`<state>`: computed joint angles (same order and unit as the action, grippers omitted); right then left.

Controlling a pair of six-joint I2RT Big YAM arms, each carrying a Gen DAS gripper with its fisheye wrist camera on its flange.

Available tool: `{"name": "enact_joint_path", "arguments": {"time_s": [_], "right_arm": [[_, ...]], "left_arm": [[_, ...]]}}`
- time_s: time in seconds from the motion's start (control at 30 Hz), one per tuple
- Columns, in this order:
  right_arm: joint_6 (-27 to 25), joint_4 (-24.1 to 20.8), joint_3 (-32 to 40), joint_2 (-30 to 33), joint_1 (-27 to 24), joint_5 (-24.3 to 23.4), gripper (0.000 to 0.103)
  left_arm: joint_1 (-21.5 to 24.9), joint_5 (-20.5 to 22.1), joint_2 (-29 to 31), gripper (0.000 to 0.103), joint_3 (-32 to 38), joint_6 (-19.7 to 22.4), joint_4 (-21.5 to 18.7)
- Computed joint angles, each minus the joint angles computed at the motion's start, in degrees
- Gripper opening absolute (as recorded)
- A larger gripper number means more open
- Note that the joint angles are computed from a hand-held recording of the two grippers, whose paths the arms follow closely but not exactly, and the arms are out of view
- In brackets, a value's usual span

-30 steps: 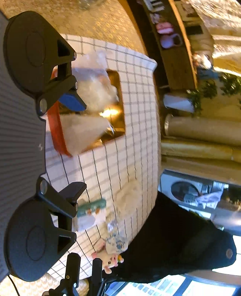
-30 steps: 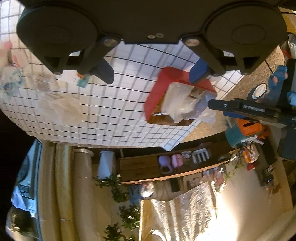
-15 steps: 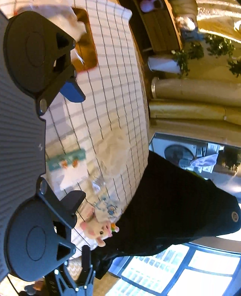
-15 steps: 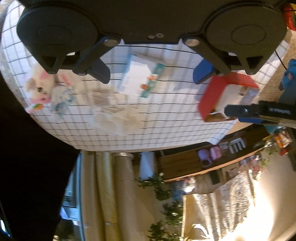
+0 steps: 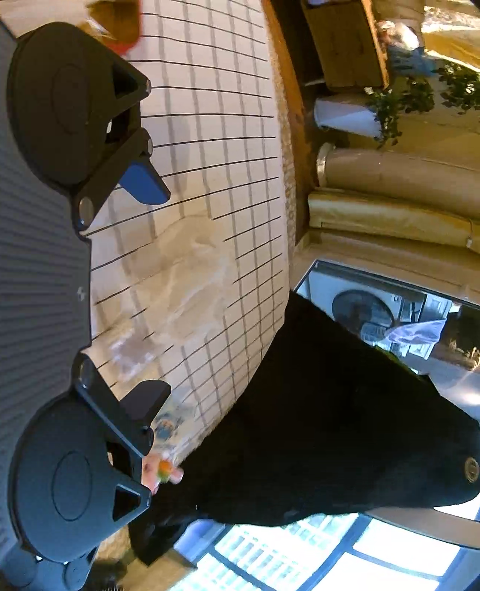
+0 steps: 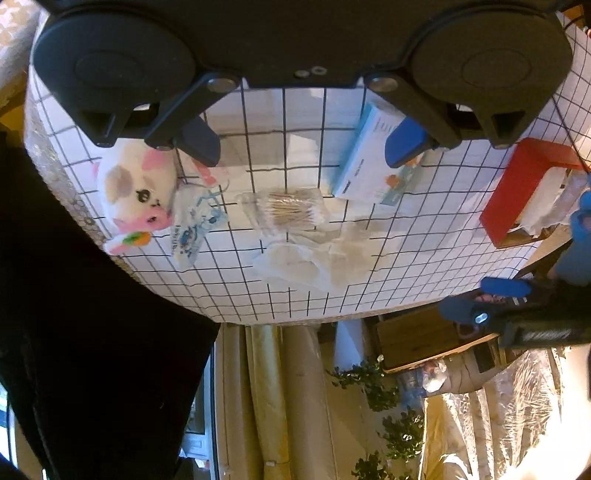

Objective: Organize soft objects
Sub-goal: 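Move both open tools back toward the white cloth and cotton swabs, then grasp the white lace cloth with the left tool while the right tool grasps the cotton swab bag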

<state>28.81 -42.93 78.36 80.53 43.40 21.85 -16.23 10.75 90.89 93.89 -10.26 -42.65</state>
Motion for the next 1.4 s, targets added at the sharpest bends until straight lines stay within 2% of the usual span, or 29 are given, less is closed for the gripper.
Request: {"name": "enact_joint_path", "arguments": {"time_s": [0.07,0.23,0.33,0.57,0.77,0.93,1.07,1.17,1.3,1.4], "right_arm": [[-0.6,0.3,1.3,1.6,-0.8,-1.1,0.096],[-0.5,0.5,5.1,6.2,-2.6,-3.2,0.096],[0.2,-1.3,8.6,9.6,-3.6,-2.9,0.096],[7.6,-6.0,17.3,17.3,-6.3,-3.9,0.096],[12.5,-11.5,23.8,23.4,-7.1,-2.2,0.095],[14.1,-14.8,26.7,26.1,-7.6,-1.8,0.095],[13.9,-15.6,27.3,26.9,-7.7,-1.8,0.095],[13.5,-15.5,27.2,26.9,-7.6,-1.6,0.093],[13.1,-14.4,26.4,26.4,-7.4,-1.5,0.087],[13.4,-12.9,25.4,25.8,-7.3,-1.8,0.081]], "left_arm": [[-0.8,-2.5,2.8,0.102,2.9,0.3,-0.7],[-1.1,-4.6,8.9,0.102,9.8,-1.0,-3.6],[-1.3,-5.8,13.0,0.102,14.5,-1.0,-6.2],[-1.7,-7.6,21.6,0.102,24.5,-2.0,-10.6],[-2.8,-9.4,27.7,0.102,32.0,-2.0,-14.6],[-3.5,-10.6,31.2,0.101,35.7,-1.1,-17.6],[-4.0,-13.0,32.1,0.1,35.7,0.4,-17.7],[-4.0,-12.2,32.6,0.088,35.8,0.8,-17.5],[-4.4,-14.0,33.5,0.061,36.8,1.0,-18.9],[-4.6,-14.7,32.6,0.056,34.8,1.0,-17.4]]}}
